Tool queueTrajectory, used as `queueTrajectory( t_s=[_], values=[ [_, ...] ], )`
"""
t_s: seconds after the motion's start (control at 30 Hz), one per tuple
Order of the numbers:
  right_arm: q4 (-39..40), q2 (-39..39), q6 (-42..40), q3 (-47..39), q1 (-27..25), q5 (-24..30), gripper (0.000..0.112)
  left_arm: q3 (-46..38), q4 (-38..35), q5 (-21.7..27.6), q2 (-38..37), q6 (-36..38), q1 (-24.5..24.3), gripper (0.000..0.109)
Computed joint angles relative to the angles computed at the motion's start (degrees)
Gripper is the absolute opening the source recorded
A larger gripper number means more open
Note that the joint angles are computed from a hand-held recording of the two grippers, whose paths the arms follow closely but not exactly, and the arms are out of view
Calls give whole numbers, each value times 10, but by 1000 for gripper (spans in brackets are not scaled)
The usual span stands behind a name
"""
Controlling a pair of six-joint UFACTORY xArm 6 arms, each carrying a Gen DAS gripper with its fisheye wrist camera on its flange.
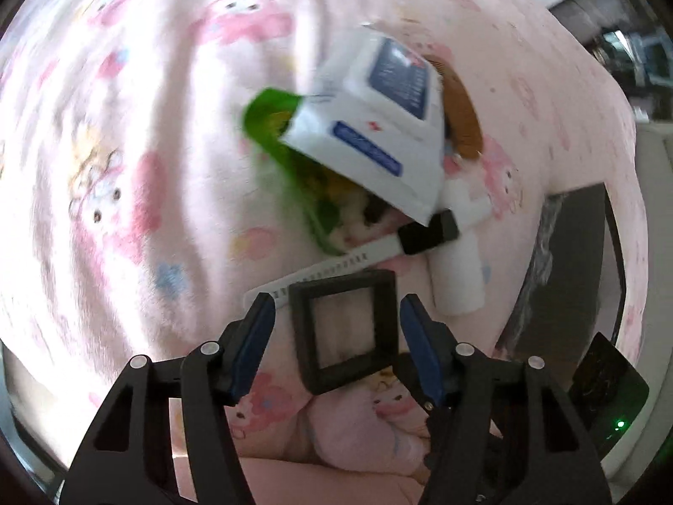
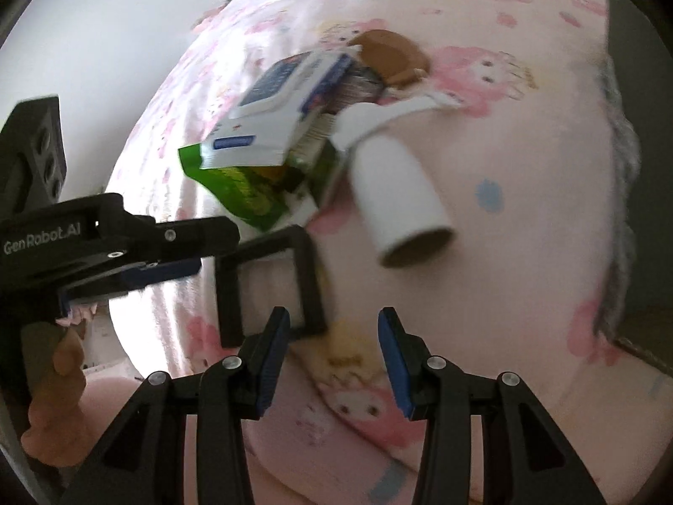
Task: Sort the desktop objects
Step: 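Reach the left tool to the black square photo frame and grasp it, then lift the black photo frame with the left tool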
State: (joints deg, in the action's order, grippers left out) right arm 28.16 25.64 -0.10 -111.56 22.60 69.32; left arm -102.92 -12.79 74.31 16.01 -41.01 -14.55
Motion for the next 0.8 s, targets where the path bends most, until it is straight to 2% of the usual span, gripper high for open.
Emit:
queueTrajectory(
  t_s=[0.1,0.2,0.3,0.4,0.47,0.5,0.57,0.73,0.8],
  values=[
    [-11,30,13,-36,9,6,40,-35,-40,32,35,25,6,68],
    [4,50,14,-50,5,15,40,-50,-81,43,59,46,5,68],
    [57,19,-13,3,-6,-8,38,-55,-66,33,55,70,-10,68],
    [66,-13,-27,35,-19,-12,33,-61,-60,8,63,95,-34,68],
    [44,-35,-31,51,-30,-16,34,-65,-53,0,68,94,-52,69],
    [35,-41,-34,56,-35,-13,32,-68,-48,-3,72,93,-60,68],
    [36,-63,-38,79,-47,-7,31,-98,-27,-1,94,84,-74,54],
    [39,-151,-58,180,-65,-39,30,-102,-53,3,99,113,-87,51],
    [31,-164,-49,197,-66,-46,30,-115,-59,5,112,122,-96,51]
  ],
)
